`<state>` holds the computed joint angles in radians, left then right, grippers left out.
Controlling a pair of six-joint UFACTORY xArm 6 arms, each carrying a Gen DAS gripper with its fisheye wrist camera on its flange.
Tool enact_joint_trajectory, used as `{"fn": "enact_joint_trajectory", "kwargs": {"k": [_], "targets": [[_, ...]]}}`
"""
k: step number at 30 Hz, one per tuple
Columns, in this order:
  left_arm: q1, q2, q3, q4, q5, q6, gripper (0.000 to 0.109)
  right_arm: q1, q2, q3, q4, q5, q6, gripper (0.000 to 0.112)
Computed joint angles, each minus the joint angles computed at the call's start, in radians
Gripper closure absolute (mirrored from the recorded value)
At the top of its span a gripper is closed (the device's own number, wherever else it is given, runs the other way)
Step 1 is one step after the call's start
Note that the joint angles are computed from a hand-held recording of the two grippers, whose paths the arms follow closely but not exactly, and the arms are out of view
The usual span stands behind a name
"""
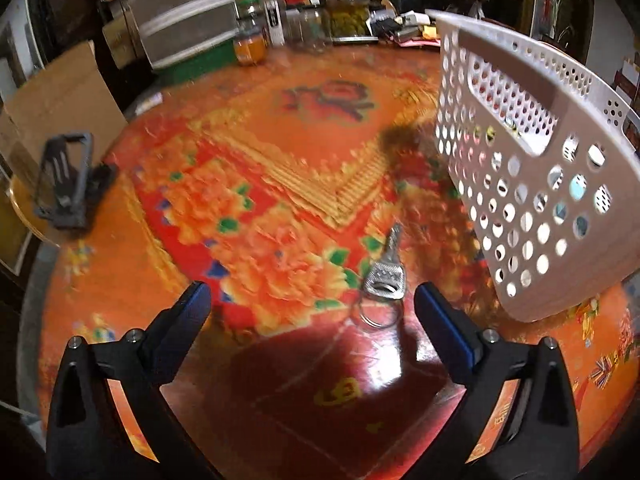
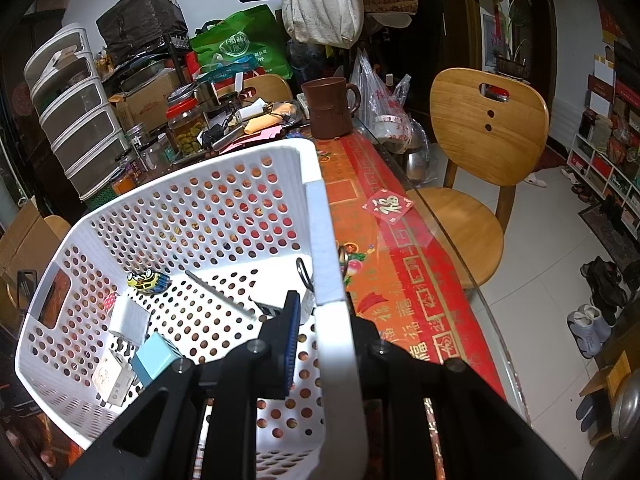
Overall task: Organize rigid objects
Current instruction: 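Grasp the metal key ring with the left tool and lift it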
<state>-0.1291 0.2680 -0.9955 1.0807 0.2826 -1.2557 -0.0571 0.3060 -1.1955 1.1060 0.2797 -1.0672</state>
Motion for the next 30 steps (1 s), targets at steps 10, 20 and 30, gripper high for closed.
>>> {"fn": "enact_joint_trajectory", "kwargs": {"k": [10, 20, 30], "targets": [[-0.005, 0.01, 0.012, 0.071, -0.082, -0.082, 0.096, 0.0, 0.001, -0.001, -0.003, -0.001, 0.001, 0.096], [0.02, -0.07, 0.061, 0.291, -0.1, -0.27, 0.107, -0.001, 0.001, -0.002, 0.0, 0.0, -0.001, 0.096], [0.048, -0.233, 0.134, 0.407, -0.095, -0.359, 0.107, -0.002, 0.001, -0.002, 0.0, 0.001, -0.001, 0.096]]}}
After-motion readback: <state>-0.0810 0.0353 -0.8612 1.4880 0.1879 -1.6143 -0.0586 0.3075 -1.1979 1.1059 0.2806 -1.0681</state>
